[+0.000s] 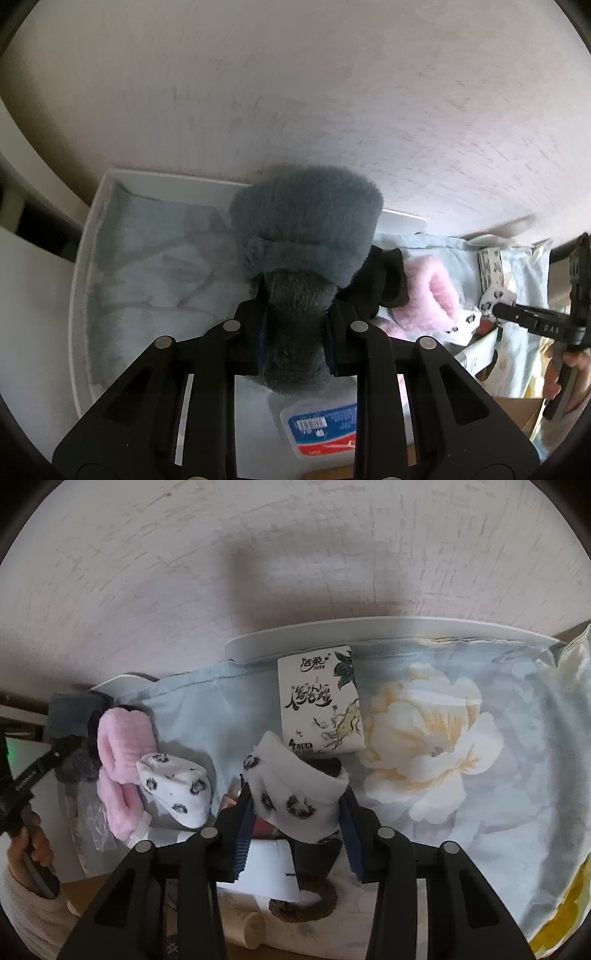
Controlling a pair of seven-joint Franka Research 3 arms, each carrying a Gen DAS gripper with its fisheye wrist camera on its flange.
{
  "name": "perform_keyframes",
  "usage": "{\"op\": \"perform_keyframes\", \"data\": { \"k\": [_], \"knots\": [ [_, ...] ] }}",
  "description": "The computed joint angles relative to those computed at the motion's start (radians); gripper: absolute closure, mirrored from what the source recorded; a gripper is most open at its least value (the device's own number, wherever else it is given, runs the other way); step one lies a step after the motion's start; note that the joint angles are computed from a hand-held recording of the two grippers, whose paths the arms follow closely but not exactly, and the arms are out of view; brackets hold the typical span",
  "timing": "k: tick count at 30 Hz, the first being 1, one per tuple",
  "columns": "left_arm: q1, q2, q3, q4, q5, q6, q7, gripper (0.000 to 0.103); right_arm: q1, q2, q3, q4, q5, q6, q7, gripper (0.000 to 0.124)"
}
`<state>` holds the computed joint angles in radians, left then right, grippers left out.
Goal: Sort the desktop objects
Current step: 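Grasp the grey fuzzy sock with the left tool while the right tool grasps the white panda sock, then carry both socks over the cardboard box and open both tools to drop them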
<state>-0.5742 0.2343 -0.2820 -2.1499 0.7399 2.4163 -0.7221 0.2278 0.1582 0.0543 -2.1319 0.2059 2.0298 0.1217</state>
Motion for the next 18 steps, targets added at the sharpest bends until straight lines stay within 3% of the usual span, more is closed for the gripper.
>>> {"op": "perform_keyframes", "data": {
  "k": [10, 15, 18],
  "knots": [
    [0.011, -0.031, -0.039, 0.062, -0.096, -0.131, 0.139, 0.083, -0.035, -0.037, -0.02, 0.062, 0.002, -0.098, -0.068, 0.087],
    [-0.037, 0.002, -0.046, 0.19, -0.13, -0.268, 0.205, 0.083, -0.036, -0.048, -0.013, 0.107, 0.029, -0.15, -0.14, 0.087],
    [-0.072, -0.014, -0.064, 0.211, -0.13, -0.31, 0.202, 0.083, -0.05, -0.077, -0.022, 0.127, 0.03, -0.201, -0.227, 0.087]
  ]
}}
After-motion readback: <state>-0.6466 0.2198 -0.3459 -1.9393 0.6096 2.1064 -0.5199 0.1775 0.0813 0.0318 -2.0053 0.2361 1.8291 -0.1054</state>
